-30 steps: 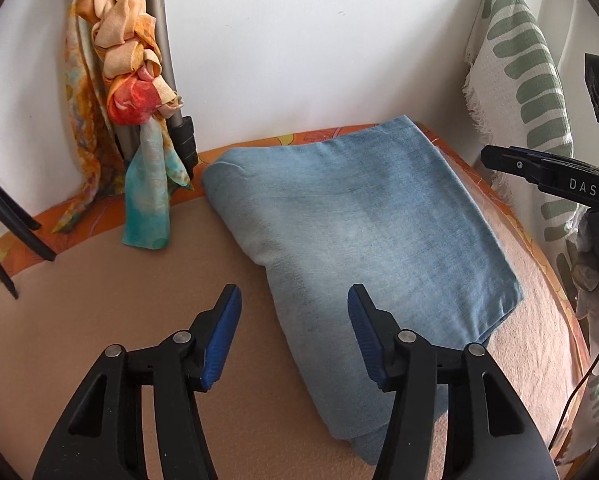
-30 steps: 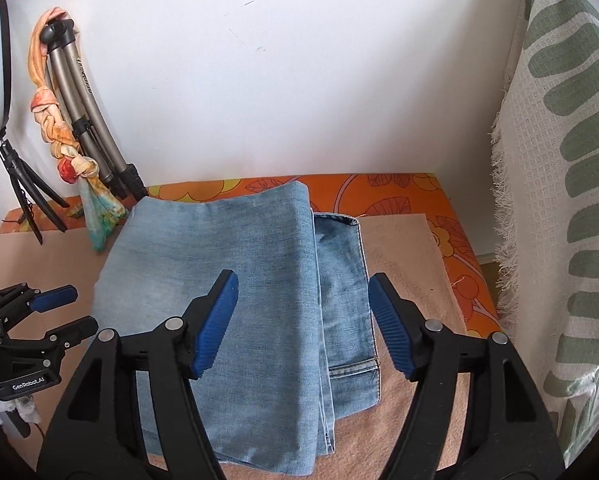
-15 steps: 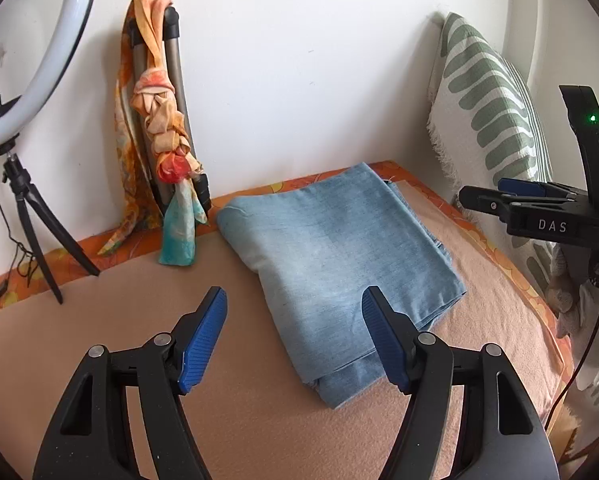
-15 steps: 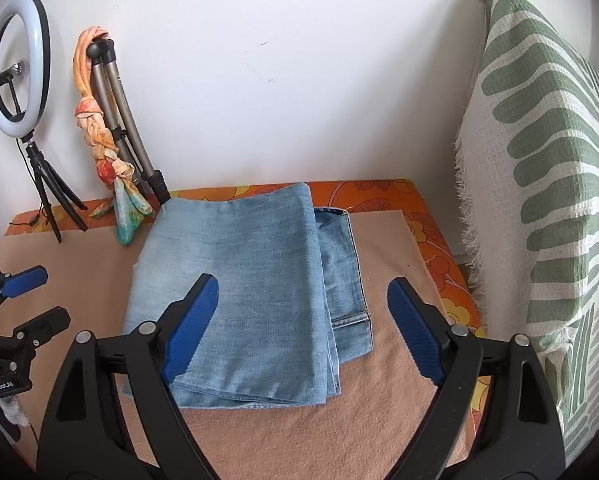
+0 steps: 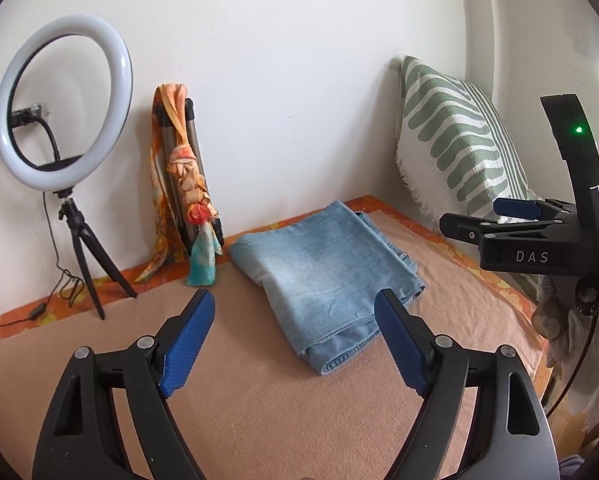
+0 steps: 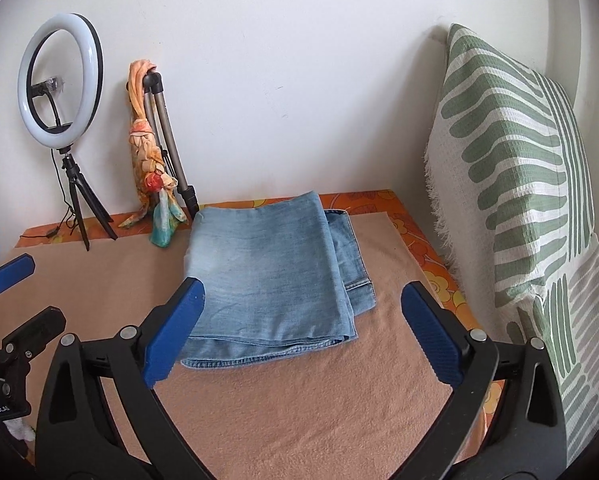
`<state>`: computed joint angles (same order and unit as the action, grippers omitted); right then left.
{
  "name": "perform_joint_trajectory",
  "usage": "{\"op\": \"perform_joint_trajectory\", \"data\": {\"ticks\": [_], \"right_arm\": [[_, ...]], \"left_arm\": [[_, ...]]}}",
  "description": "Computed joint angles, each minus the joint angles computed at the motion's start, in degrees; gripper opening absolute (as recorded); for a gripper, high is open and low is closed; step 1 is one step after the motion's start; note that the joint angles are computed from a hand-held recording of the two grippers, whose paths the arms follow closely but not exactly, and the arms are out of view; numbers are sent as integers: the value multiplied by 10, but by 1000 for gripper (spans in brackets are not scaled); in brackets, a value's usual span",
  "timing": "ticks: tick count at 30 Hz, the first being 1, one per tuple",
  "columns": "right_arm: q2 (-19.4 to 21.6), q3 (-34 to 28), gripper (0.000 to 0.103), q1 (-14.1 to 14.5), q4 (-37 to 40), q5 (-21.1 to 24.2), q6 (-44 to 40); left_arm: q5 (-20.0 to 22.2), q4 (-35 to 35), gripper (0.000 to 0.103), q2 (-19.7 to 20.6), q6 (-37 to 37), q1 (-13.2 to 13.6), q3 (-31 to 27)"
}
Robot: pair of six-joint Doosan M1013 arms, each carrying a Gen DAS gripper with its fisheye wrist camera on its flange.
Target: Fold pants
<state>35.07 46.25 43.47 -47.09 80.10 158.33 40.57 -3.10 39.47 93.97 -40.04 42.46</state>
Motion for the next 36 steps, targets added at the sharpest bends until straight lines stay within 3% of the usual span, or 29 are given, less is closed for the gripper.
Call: {"op": "perform_joint_trajectory", "data": {"ticks": [5,16,27,36], "right_arm": [[12,-21,101,24,-14,27,10],[24,-29,102,60,-28,26,63],[49,-48,102,77,-61,50,66],[53,-41,102,80,-76,40,75]], "left_arm": [[-25,-38,83,-38,26,6,61],[-83,-56,83,-96,55,16,168],[-116,-74,84,-121,68,26,227],[-138,-56,86,-131,54,26,245]]}}
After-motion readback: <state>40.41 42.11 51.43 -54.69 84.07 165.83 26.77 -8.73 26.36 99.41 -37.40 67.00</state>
